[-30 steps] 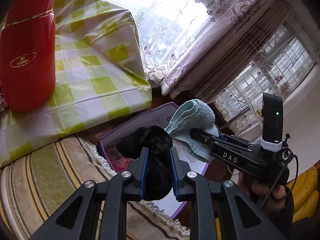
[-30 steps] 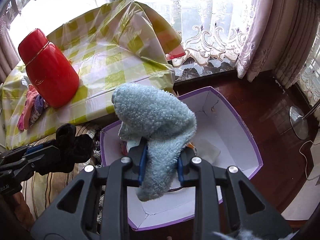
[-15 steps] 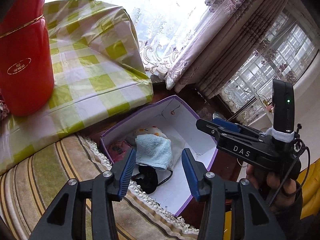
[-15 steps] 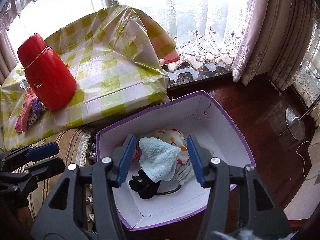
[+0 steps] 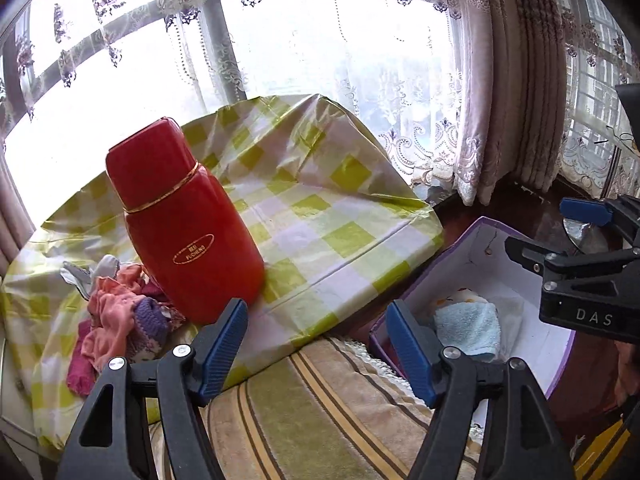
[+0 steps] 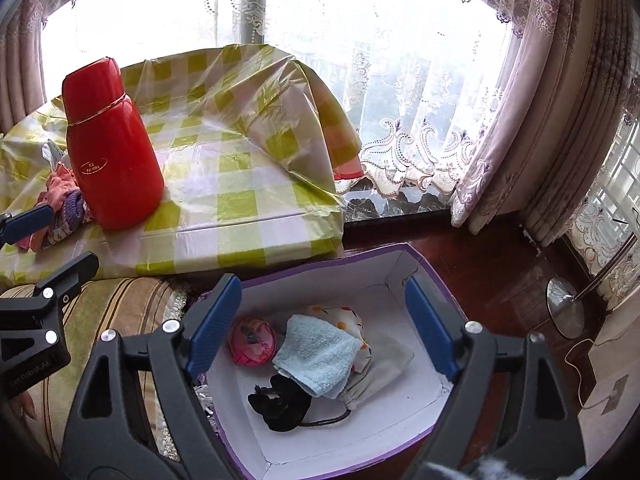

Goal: Organize soft objects
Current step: 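Move both open tools back over the pile of soft items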

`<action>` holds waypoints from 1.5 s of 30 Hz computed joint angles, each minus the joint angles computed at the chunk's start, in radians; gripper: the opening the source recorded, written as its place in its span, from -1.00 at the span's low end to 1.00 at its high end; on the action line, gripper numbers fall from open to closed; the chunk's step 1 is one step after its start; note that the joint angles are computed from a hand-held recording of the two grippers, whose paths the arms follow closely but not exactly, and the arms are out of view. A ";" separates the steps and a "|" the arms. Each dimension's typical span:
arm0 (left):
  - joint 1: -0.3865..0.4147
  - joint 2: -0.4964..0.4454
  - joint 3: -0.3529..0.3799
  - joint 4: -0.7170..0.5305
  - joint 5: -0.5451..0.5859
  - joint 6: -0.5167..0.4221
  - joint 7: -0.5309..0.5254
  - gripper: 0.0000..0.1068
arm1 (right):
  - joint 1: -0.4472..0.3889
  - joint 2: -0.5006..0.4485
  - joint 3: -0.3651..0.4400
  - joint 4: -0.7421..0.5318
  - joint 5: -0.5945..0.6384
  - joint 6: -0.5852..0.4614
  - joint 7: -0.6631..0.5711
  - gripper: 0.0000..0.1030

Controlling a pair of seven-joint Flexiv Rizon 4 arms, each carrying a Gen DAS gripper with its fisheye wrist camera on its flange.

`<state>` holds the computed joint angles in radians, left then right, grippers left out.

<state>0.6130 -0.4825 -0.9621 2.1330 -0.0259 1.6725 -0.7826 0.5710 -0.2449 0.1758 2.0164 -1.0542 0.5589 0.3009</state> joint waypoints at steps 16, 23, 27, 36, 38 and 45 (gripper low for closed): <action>0.213 -0.168 -0.142 -0.066 0.020 -0.064 -0.028 0.36 | 0.015 -0.103 -0.050 -0.101 -0.169 0.195 0.022 0.66; 0.221 -0.186 -0.085 -0.123 -0.078 -0.091 -0.054 0.35 | 0.036 -0.187 -0.086 -0.196 -0.160 0.303 -0.030 0.67; 0.218 -0.201 -0.047 -0.168 -0.130 -0.109 -0.065 0.35 | 0.051 -0.240 -0.111 -0.257 -0.133 0.361 -0.077 0.67; 0.148 -0.206 0.086 -0.271 -0.254 -0.137 -0.029 0.31 | 0.104 -0.364 -0.168 -0.414 -0.032 0.459 -0.229 0.67; 0.130 -0.209 0.114 -0.288 -0.282 -0.138 -0.020 0.31 | 0.115 -0.391 -0.182 -0.449 -0.006 0.481 -0.262 0.67; 0.050 -0.215 0.223 -0.348 -0.382 -0.166 0.004 0.31 | 0.151 -0.522 -0.206 -0.639 0.142 0.514 -0.450 0.67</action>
<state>0.6634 -0.6973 -0.7392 1.7851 -0.4076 1.5068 -0.7782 0.7217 -0.7666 -0.0298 1.3770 -0.9123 1.0729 -0.1486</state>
